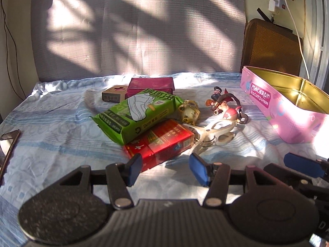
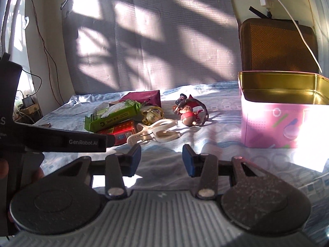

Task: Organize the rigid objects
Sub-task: 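Move the open left tool back toward the green tissue pack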

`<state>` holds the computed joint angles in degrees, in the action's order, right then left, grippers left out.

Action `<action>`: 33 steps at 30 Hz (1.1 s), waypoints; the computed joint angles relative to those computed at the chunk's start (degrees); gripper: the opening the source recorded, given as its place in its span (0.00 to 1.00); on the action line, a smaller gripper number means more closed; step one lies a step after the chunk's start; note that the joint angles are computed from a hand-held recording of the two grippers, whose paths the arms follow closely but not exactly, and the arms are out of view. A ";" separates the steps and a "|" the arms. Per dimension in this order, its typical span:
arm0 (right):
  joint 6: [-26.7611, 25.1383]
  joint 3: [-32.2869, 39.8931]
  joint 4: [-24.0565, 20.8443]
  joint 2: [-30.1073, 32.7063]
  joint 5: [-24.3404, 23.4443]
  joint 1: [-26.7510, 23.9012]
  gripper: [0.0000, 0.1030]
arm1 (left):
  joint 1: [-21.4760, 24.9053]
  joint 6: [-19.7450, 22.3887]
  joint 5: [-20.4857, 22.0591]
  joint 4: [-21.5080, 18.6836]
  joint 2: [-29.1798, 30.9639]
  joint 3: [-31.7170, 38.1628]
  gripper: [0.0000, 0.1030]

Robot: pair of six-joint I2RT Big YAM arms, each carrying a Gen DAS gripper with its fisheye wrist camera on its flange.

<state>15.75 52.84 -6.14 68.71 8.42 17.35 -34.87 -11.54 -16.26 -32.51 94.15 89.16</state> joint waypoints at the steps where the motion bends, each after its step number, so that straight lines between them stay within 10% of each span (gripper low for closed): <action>1: 0.20 -0.04 -0.08 0.10 -0.13 -0.14 0.46 | 0.05 0.00 -0.10 0.02 0.13 -0.07 0.50; 10: 1.92 -0.63 0.19 0.61 -2.88 -1.37 0.46 | -0.08 1.71 -2.16 1.80 0.21 -1.40 0.52; 23: -1.67 4.47 -2.15 4.36 -8.77 -1.36 0.47 | 6.13 -0.19 -2.39 14.70 -7.96 -13.27 0.53; 29: -0.65 15.48 -3.44 12.52 -12.82 -2.61 0.47 | 8.85 -5.03 5.77 12.04 -5.77 -7.86 0.55; 33: 3.12 26.40 -8.96 20.23 -15.44 -4.33 0.47 | 10.24 -9.14 9.30 8.38 -1.94 -1.99 0.74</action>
